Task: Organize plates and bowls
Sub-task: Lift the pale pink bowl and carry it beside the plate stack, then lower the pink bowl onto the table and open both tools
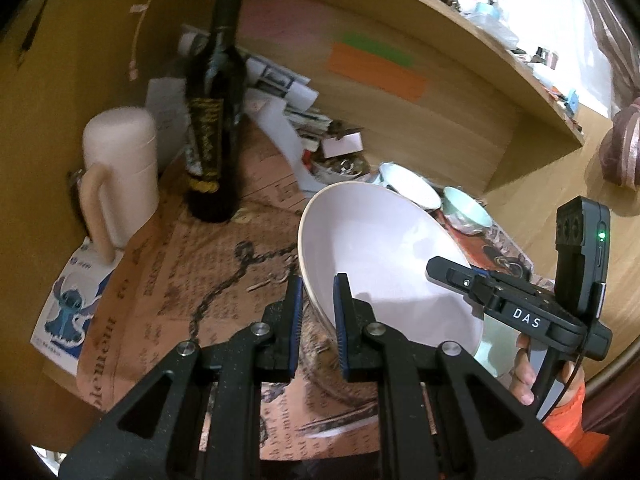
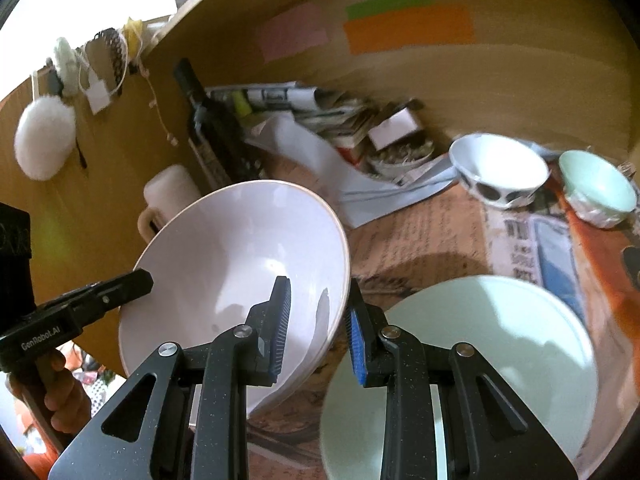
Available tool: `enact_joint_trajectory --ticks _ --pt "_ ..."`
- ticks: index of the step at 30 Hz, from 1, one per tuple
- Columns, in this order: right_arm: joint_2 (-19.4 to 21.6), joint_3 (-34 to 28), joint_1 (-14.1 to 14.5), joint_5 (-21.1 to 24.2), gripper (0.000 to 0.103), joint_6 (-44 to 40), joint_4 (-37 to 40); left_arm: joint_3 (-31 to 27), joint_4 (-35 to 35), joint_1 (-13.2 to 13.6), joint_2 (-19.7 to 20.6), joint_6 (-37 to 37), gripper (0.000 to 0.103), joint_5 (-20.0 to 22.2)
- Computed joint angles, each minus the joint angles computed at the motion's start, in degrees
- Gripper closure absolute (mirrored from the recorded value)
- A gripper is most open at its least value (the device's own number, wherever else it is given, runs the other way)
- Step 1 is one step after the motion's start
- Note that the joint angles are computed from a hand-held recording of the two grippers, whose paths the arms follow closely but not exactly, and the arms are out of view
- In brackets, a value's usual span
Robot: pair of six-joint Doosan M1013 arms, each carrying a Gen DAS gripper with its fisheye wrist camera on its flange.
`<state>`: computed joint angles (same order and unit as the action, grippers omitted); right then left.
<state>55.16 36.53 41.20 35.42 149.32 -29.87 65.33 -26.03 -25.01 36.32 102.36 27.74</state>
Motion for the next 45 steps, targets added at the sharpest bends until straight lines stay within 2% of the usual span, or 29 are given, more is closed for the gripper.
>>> enact_joint_trajectory --ticks 12,19,34,39,41,43,45 --pt "4.3 -7.5 0.0 6.0 0.079 -7.4 8.8 1.0 0.2 1.0 0.6 -1.9 0.089 2.3" --pt "5.9 -10.5 -0.1 9.0 0.079 -7.8 9.7 0.3 0.1 1.2 1.6 -2.4 0.089 4.3" --pt "8.9 -16.7 0.3 15.0 0.076 -11.1 9.6 0.1 -0.3 1.4 2.1 -2.5 0.089 4.6" --pt "8.1 -15.4 0.1 14.1 0.076 -12.6 10.7 -0.3 1.0 1.3 2.3 -3.4 0.089 4.9" --pt "6.8 -12.9 0.0 12.2 0.076 -11.5 9.9 -0.3 3.5 1.1 2.2 -5.0 0.082 4.4" --pt "4.9 -9.6 0.2 9.7 0.074 -9.5 7.4 0.1 7.5 0.7 1.8 -7.9 0.071 3.4" --pt "2.5 -5.5 0.3 7.1 0.072 -6.3 3.5 0.5 8.0 0.7 1.4 -7.6 0.069 2.4"
